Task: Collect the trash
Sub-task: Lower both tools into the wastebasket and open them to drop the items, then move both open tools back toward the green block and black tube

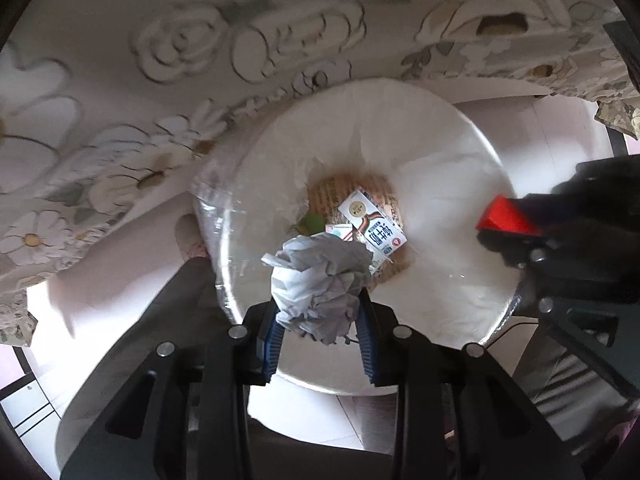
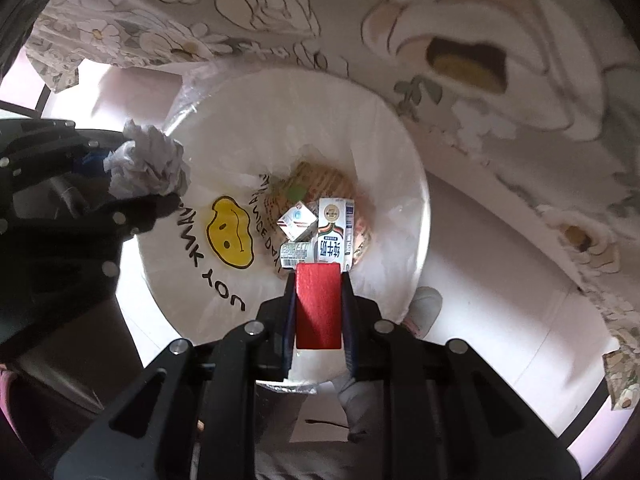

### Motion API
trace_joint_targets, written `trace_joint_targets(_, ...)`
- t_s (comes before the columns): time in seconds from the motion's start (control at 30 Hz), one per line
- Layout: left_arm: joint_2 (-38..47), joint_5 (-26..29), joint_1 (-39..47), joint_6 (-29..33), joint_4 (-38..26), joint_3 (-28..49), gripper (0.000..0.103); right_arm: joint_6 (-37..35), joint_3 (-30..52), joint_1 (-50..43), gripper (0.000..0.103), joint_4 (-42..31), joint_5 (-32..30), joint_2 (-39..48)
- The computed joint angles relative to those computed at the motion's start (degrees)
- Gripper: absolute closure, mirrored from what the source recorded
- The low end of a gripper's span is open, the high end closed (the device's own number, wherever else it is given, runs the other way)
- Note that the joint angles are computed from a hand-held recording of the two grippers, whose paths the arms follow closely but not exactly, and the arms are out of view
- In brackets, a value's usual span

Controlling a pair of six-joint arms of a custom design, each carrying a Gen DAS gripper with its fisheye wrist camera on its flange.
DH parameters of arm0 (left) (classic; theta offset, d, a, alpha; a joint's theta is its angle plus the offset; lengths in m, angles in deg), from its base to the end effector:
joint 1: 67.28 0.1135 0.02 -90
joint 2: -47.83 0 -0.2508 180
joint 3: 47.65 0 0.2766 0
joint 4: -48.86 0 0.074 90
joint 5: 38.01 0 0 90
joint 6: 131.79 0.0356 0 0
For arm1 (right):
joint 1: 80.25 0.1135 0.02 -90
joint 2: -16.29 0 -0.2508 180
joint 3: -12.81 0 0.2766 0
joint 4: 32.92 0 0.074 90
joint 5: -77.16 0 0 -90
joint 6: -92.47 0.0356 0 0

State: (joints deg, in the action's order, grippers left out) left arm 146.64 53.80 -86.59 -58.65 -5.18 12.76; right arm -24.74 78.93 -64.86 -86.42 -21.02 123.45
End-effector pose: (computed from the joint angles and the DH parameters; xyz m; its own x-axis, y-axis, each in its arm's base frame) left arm 0.2549 -0.0905 0.0800 -0.9979 0.0425 0.0499 0.0416 0.9990 -0.0179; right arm 0.2821 0.0829 0.0626 -0.7396 -0.6730 0.0055 -0.6634 0.7304 0.1623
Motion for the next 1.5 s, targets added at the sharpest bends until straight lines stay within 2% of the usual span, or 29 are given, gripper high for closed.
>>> trace_joint_targets(0.4,10.2,5.3,1.1,-0.8,6.3,0.5,0.068,2.6,1.7,0.3,0.082,2.8,-0.7,8.0)
trace_joint_targets(0.73,15.8,7.0,1.6,-1.2,9.3,2.2,0.067,4.7,4.0,1.2,0.082,2.4,-1.3,12.4)
trace_joint_targets(0.8,16.4,7.3,1.9,-1.2,9.5,2.4,0.067,5.3,4.3,1.1,0.082,2.5,-1.2,12.6)
trace_joint_targets(0.87,15.6,7.1,2.4,-0.9,9.5,2.2,0.062,5.7,4.8,1.1,0.081,2.2,-1.0,13.0)
trace_joint_targets(0.93,15.2,7.5,2.9,-0.5,9.6,2.0,0.059,6.1,5.0,0.8,0.072,2.3,-1.1,13.0)
trace_joint_targets(1.0,15.4,7.3,3.2,-0.3,9.1,2.4,0.058,6.4,5.1,0.5,0.069,2.8,-1.3,13.4)
trace_joint_targets(1.27,16.2,7.8,3.3,-0.3,8.5,3.2,0.053,6.2,5.5,0.3,0.069,2.2,-1.2,13.8)
trace_joint_targets(1.5,16.5,7.3,3.0,-0.7,9.4,2.7,0.052,6.6,5.3,0.5,0.069,3.2,-1.3,14.1)
